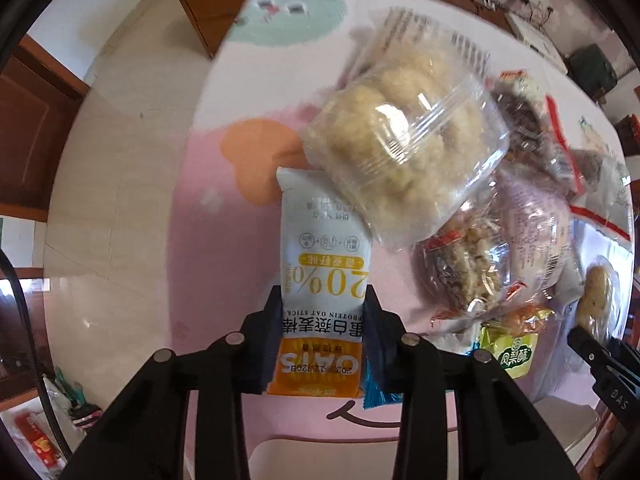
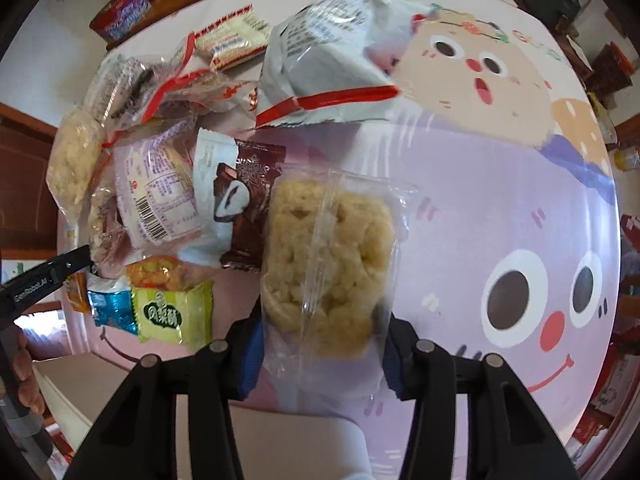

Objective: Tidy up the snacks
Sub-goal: 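Carry both snacks over the tray and release them inside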

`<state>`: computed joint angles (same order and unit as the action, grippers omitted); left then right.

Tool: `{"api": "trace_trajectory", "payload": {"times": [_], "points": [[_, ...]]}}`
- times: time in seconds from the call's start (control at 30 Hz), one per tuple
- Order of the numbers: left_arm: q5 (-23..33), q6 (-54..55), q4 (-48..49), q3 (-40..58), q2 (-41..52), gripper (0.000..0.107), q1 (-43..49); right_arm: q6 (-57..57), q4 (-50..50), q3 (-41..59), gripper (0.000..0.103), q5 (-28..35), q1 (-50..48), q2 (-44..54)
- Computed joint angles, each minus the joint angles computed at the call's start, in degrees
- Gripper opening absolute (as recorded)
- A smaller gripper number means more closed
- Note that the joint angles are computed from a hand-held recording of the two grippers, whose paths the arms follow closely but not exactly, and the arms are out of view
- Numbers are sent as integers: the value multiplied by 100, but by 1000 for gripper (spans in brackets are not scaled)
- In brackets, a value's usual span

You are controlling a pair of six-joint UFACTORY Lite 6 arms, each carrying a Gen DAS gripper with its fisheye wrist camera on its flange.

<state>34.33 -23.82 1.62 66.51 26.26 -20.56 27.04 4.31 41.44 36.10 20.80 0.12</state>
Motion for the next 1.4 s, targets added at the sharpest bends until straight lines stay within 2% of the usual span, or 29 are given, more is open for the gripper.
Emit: {"api": "trace_trajectory", "payload": {"times": [0.1,0.27,0.43,0.47,0.57,0.63,0.73,0.93,1.1,1.23,1.4], "points": [[-67,-689,562,-398,-630,34,-248,84,56,-267,48,71,-83,-546],[305,-1739,1505,-883,-1980,34,-782,553,-227,-415,48,522,-87,-1651],[1107,-2082,1775,-771,-3172,34,-1395,1685,-933,-290,48,1111,510,-2577],[1095,-2073,1916,-696,-3188,34,-1310,1713,-907,-240,48,1267,586,-2777],[1524,-1920,1919,-756,-3968,34,-1534,1773,-1109,121,48,1565,569,-2926],[1918,-1564,1802,-603,-4417,34,-1459,2148,-1320,236,48,1880,943,-3192],[2409,-1723,1914,-588,-4979,34,-1880,2655,-1570,438,48,2336,1547,-3485],[3493,-2416,2174,-562,-5819,35,-3082,4287,-2343,1069,48,3433,3648,-3624],[4205,-3384,2392,-790,-6226,35,-4438,5835,-2910,1748,48,4366,5797,-3242],[4590,-4244,2451,-1217,-6544,35,-5492,6633,-3060,2051,48,4738,6967,-2780],[4727,-4969,2276,-1839,-6826,35,-6247,7186,-2948,2011,48,4766,7683,-2380]]}}
